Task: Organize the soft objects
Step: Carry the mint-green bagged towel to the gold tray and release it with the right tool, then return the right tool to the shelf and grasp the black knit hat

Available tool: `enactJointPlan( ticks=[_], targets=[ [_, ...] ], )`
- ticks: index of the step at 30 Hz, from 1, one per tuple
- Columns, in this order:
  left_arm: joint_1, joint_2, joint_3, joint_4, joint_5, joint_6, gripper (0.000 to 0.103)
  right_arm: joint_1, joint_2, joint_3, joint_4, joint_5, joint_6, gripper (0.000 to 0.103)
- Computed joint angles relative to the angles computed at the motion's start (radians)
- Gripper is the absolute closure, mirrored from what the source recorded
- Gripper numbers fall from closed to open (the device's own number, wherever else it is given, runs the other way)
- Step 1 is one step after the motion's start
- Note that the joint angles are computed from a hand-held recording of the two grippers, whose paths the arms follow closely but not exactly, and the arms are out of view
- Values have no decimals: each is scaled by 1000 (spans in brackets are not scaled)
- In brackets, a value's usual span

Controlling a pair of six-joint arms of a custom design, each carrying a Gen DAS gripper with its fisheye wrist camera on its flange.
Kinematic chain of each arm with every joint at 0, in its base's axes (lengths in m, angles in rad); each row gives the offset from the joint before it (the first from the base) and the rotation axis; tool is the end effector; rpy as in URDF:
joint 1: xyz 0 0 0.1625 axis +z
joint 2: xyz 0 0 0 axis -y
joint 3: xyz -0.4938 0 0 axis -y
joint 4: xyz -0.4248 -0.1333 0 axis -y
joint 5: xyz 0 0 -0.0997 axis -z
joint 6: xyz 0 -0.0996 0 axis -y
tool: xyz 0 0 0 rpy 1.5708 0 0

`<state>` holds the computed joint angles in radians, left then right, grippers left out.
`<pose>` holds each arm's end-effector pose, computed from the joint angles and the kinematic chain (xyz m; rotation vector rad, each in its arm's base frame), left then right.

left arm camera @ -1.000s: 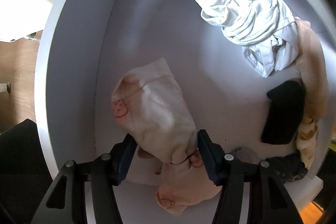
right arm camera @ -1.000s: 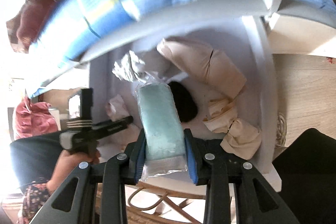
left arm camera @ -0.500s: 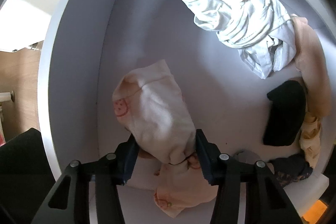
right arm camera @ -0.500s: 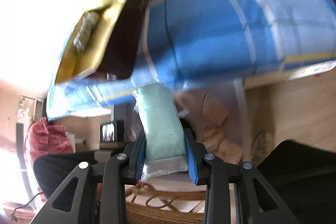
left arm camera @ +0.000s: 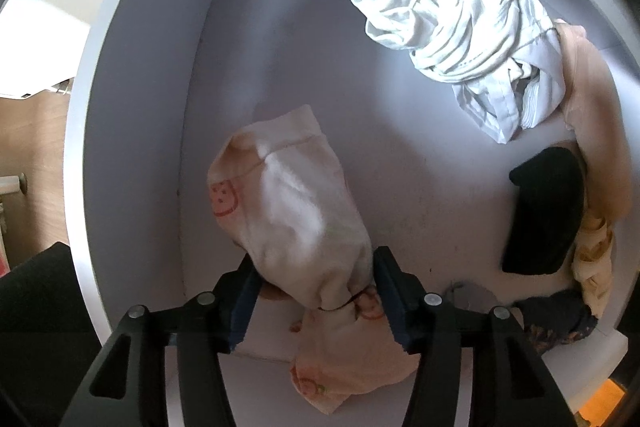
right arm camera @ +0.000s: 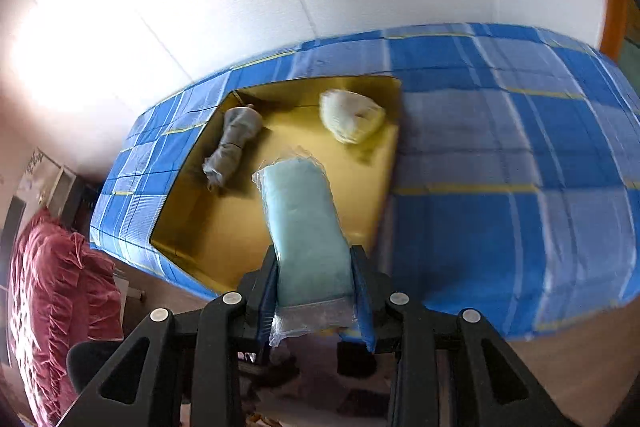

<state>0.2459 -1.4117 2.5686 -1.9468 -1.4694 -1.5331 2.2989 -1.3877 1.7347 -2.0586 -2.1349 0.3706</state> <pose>-0.2077 -0.2000 0.1206 -0.1958 2.3475 0.0187 0.4590 -0.3945 0.4342 0.4220 -2.6432 0.5658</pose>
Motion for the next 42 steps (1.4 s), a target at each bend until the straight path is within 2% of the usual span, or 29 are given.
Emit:
enactJointPlan(
  ticks=[7, 11, 20, 25, 30, 37, 40, 42],
  targets=[
    [4, 10, -3, -9, -6, 4, 47, -50, 127, -42, -54, -1, -20, 70],
    [20, 8, 9, -29, -3, 6, 49, -78, 195, -71, -89, -29, -5, 70],
    [43, 23, 17, -58, 11, 14, 50, -94, 312, -138, -175, -95, -44, 70],
    [33, 17, 27, -57, 8, 11, 50, -89, 353, -169, -205, -122, -106, 62],
    [21, 46, 2, -58, 3, 4, 47, -71, 314, -134, -232, -132, -164, 60],
    [12, 43, 3, -68, 1, -9, 47, -36, 150, 21, -334, -18, -261, 60],
    [7, 11, 20, -81, -1, -34, 47, -17, 59, 106, -377, 54, -310, 60],
    [5, 0, 27, -90, 1, -47, 47, -2, 6, 155, -392, 74, -332, 60]
  ],
)
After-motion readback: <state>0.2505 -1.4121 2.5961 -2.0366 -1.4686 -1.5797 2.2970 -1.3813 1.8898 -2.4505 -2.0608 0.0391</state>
